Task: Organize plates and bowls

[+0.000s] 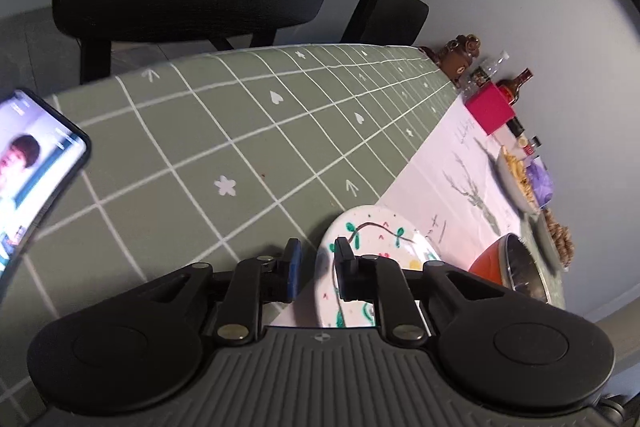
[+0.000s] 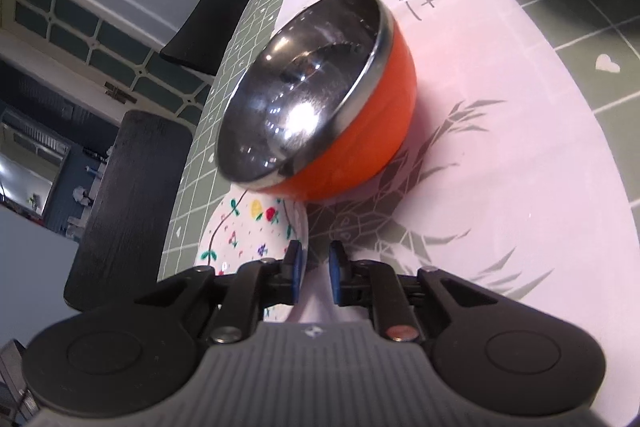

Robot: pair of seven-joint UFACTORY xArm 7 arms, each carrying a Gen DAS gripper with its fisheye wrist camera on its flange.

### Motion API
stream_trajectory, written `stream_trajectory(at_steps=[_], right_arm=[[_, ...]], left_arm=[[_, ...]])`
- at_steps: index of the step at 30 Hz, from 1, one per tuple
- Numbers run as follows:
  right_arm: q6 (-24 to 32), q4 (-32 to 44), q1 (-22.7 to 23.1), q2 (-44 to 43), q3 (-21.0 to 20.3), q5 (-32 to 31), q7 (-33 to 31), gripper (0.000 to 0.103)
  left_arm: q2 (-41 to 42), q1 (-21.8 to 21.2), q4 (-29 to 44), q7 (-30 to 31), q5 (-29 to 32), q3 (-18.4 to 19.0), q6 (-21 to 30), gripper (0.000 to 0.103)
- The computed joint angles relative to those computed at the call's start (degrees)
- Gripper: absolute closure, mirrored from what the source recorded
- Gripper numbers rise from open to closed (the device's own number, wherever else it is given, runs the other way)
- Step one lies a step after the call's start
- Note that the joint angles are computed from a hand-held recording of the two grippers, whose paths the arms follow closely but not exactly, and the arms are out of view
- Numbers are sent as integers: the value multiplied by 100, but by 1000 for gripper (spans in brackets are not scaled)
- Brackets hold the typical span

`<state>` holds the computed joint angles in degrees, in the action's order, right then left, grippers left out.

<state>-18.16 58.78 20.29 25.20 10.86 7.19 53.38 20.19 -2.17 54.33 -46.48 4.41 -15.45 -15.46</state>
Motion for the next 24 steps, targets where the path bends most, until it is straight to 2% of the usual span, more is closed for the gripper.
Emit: stream_trajectory(at_steps=[1, 2, 4, 9, 10, 11, 12, 14, 20, 24], right_arm=[[-25, 17, -79, 34, 60, -21, 49, 89], [-27, 76, -154, 89, 111, -64, 84, 89], [-28, 156, -274, 167, 200, -160, 135, 90], [70, 379, -412, 317, 320, -381, 156, 90], [71, 405, -473, 344, 383, -436, 159, 92], [100, 415, -594, 367, 504, -526, 189, 95], [114, 417, -476, 353, 396, -454, 176, 99], [112, 410, -317, 330, 262, -381, 133, 99], [-75, 215, -851, 210, 798, -778, 348, 99], [-17, 65, -711, -17, 687, -782, 407, 99]], left_arm=[[126, 459, 21, -142, 223, -431, -108, 84], [224, 701, 43, -267, 414, -642, -203, 83], [254, 584, 83, -324, 461, -508, -264, 83], [336, 598, 176, -474, 658, -477, -257, 83], [329, 571, 179, -466, 683, -444, -235, 84], [326, 552, 186, -451, 707, -422, -224, 89], [287, 426, 175, -404, 649, -299, -183, 91], [244, 404, 150, -381, 622, -276, -141, 94], [-191, -23, -126, -266, 267, 126, -166, 95], [-477, 38, -305, -273, 245, 43, 26, 95]])
